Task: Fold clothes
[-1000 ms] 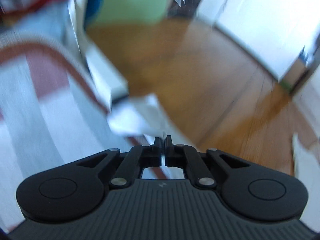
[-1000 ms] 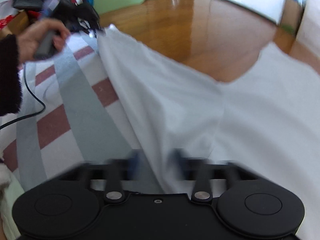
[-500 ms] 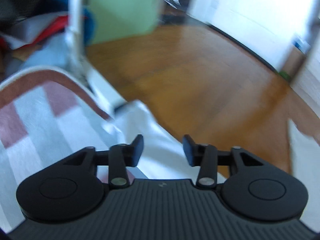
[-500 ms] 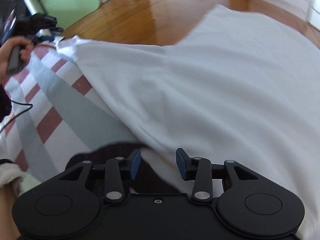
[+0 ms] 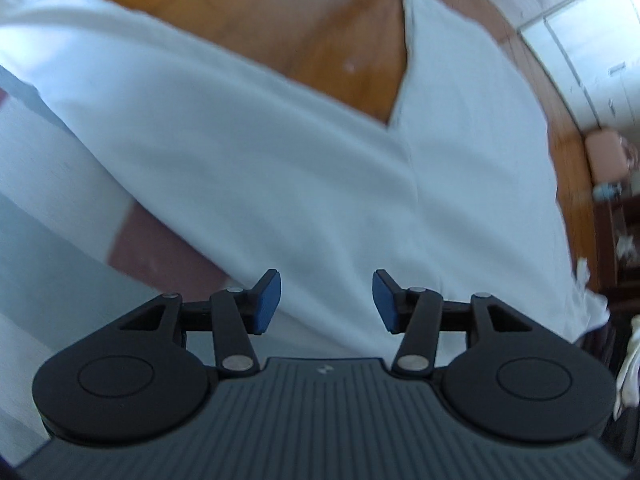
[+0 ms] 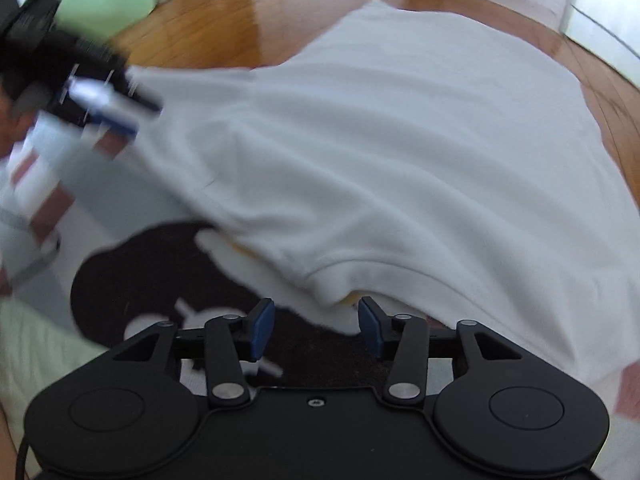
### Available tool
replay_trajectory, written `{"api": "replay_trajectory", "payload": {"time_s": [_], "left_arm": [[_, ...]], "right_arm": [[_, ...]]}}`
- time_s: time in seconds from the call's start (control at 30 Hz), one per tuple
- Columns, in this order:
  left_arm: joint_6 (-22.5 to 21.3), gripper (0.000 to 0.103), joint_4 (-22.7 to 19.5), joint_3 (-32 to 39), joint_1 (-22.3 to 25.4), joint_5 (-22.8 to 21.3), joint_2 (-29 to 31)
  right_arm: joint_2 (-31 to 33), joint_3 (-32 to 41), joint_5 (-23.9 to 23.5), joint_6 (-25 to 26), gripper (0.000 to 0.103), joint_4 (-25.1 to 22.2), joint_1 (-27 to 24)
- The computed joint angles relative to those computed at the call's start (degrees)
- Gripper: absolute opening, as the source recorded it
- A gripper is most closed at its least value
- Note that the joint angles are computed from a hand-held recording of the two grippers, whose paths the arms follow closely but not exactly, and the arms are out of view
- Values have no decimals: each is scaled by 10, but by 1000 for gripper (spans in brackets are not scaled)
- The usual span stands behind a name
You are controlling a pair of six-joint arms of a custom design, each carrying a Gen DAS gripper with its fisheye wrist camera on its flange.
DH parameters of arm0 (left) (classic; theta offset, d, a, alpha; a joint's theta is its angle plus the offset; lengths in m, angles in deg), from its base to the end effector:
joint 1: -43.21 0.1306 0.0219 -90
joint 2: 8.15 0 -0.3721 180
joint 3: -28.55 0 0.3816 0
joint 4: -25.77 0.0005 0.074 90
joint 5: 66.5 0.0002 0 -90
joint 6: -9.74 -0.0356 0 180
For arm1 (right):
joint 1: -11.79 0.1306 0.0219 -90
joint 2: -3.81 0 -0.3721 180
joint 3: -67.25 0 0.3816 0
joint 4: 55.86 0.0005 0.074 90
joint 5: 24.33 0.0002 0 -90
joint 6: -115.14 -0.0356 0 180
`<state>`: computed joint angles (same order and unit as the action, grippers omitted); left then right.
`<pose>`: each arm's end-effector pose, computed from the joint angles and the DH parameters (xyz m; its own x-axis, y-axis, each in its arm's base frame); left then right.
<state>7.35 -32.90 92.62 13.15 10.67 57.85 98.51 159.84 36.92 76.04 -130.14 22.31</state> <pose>0.2678 -0.1464 0.3629 -0.4252 -0.8795 -0.2138 -0.7369 0.4735 -0.4824 0.4476 0.1000 0.3851 -0.3921 -0.7648 -0.5112 -0.9127 0.3929 0.1122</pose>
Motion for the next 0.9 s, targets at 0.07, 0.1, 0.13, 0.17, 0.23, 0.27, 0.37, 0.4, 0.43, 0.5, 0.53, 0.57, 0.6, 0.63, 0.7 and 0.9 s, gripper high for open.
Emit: {"api": "replay_trajectory", "payload": {"time_s": [0.07, 0.1, 0.13, 0.17, 0.23, 0.27, 0.37, 0.4, 0.43, 0.5, 0.53, 0.57, 0.6, 0.63, 0.7, 0.9], "left_arm": [[-18, 52, 1, 6, 5, 4, 14], [-23, 54, -1, 10, 7, -1, 21], [-19, 56, -6, 16, 1, -14, 27], [-15, 57, -11, 21, -9, -31, 33], [-28, 57, -25, 32, -18, -66, 39], [-39, 57, -29, 36, -24, -85, 41], [-121, 59, -29, 59, -48, -135, 42], [-158, 62, -41, 77, -57, -152, 54], [-194, 72, -54, 95, -67, -170, 68], [-265, 79, -38, 111, -75, -179, 80], [-295, 79, -15, 111, -78, -170, 79], [-316, 79, 11, 107, -81, -157, 74], [-334, 79, 44, 99, -81, -138, 70], [-351, 82, 74, 92, -78, -113, 71], [-386, 86, 105, 89, -73, -74, 88], [-403, 6, 46, 105, -60, -58, 135]], "right_arm": [[18, 1, -47, -53, 63, 10, -9], [26, 3, -67, -76, 59, 15, -12], [29, 7, -75, -79, 27, 18, -9], [27, 9, -77, -71, 14, 26, -6], [13, 7, -107, -58, 14, 54, -6], [8, 11, -128, -56, 14, 66, -8], [48, 78, -153, -94, 14, 27, -7], [63, 102, -157, -110, 14, 13, -6], [79, 123, -153, -124, 14, -1, -3], [111, 166, -146, -151, 14, -31, 1], [122, 181, -145, -159, 15, -48, 2], [131, 194, -144, -168, 15, -62, 2], [137, 201, -146, -177, 15, -70, 2], [145, 209, -150, -184, 15, -78, 0], [160, 226, -159, -199, 16, -95, -2], [187, 255, -198, -167, 22, -187, -11]]}}
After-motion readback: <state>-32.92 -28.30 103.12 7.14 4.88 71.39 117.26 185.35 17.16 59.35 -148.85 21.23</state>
